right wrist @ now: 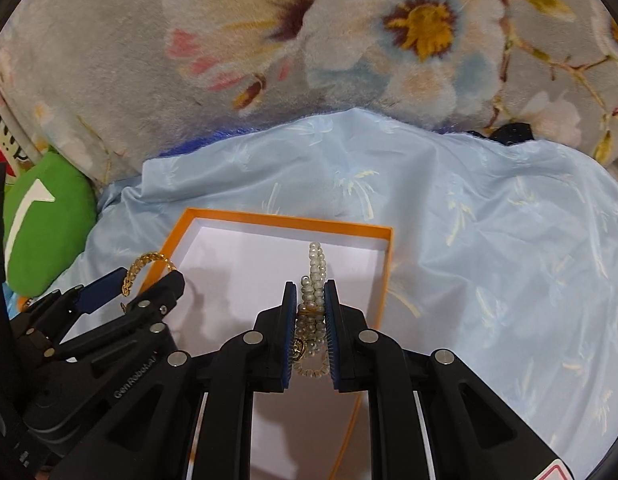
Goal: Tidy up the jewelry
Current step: 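Carry both into the orange box and open both tools to release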
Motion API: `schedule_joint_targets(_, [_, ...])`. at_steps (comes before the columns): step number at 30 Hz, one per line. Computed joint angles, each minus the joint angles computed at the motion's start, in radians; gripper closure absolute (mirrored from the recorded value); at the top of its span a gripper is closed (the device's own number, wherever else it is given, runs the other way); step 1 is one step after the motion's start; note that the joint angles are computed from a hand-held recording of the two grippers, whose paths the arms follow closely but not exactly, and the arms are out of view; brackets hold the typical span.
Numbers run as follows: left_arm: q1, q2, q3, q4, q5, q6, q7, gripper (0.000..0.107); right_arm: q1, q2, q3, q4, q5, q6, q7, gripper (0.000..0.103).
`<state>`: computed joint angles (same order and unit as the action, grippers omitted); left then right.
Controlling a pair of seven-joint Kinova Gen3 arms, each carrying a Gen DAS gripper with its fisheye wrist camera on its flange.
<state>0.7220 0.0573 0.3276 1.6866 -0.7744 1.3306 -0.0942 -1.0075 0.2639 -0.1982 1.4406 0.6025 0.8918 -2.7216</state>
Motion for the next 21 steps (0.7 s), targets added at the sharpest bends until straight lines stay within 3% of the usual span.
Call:
schedule_joint_targets(5, [-0.04, 0.02, -0.032, 0.027, 0.029, -0.08, -0.026, 0.052, 0.007, 0.06, 0.014, -0.037, -0.015, -0.014, 0.049, 0.087])
schedule_joint_targets(11, [-0.041, -0.019, -0.031, 0.076, 0.032, -0.122, -0.023, 0.037, -0.03, 0.037, 0.043, 0.012, 0.022, -0.04, 0.012, 0.07])
schedule_joint_targets(18, [-0.035, -0.148, 0.087, 0.157, 0.0, -0.05, 0.08, 0.017, -0.027, -0.091, -0.033, 0.188, 0.055, -0.099, -0.079, 0.07])
schedule_joint_targets(21, [-0.064, -0.187, 0.103, 0.183, 0.063, -0.046, 0.075, 0.017, -0.03, -0.116, -0.08, 0.219, 0.067, -0.098, -0.096, 0.073])
